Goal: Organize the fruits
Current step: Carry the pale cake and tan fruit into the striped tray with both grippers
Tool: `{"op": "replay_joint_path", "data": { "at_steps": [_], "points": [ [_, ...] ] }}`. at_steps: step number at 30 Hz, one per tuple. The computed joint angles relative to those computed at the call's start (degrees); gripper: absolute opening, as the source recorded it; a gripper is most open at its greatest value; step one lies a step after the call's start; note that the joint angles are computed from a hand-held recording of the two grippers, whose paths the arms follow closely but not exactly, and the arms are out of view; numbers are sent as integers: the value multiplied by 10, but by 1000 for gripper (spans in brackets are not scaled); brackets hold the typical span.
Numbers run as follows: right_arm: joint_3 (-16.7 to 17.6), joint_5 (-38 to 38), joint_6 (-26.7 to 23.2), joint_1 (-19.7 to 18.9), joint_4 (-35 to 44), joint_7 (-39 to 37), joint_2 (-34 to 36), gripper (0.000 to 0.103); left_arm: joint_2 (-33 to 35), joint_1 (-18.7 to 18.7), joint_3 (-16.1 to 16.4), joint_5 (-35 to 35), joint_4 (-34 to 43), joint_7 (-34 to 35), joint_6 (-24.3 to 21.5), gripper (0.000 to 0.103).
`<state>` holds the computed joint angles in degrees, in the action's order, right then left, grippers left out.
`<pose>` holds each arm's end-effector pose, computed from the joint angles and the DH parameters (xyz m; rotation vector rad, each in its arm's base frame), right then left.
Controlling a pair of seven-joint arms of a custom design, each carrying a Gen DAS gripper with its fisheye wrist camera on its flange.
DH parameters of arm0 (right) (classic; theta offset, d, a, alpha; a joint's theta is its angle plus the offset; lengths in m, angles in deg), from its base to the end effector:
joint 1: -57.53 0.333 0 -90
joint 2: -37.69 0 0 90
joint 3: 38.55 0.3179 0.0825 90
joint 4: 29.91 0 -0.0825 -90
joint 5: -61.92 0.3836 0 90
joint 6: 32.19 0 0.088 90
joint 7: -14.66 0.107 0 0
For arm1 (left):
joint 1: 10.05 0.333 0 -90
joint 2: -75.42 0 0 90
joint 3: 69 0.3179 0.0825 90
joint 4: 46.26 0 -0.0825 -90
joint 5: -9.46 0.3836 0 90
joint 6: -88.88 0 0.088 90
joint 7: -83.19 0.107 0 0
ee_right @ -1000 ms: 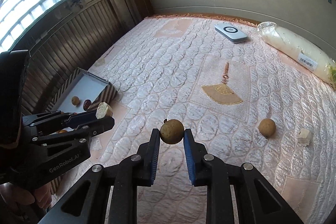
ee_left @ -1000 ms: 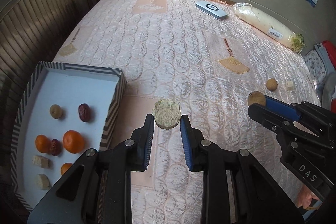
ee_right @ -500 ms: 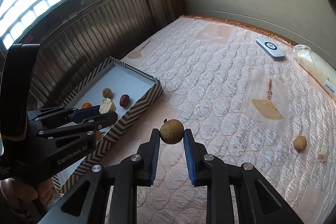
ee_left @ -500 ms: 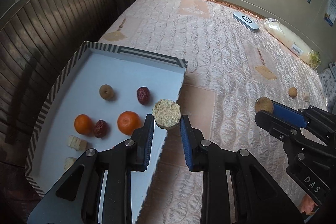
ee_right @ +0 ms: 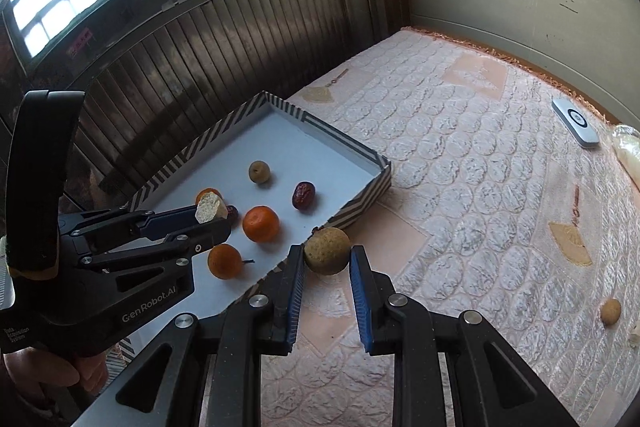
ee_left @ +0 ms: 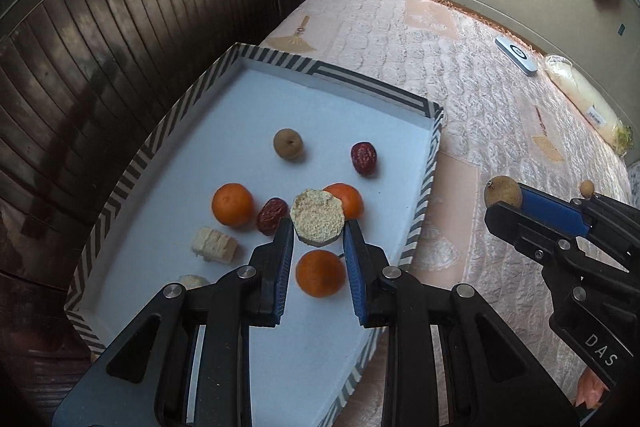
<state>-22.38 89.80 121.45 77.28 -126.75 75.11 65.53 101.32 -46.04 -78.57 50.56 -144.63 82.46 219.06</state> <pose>0.5993 0.3809 0.3805 -2.2460 1.0555 0.0001 0.4952 -0.4642 0.3453 -2.2249 1.5265 -0.4149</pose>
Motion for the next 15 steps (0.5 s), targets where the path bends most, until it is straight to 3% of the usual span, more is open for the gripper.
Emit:
{"op": "replay_joint_path", "data": {
  "at_steps": [15],
  "points": [
    [0,-49,-63,41,127,17,91,22,-54,22,-19,-20,-105,-54,34,25]
  ]
}}
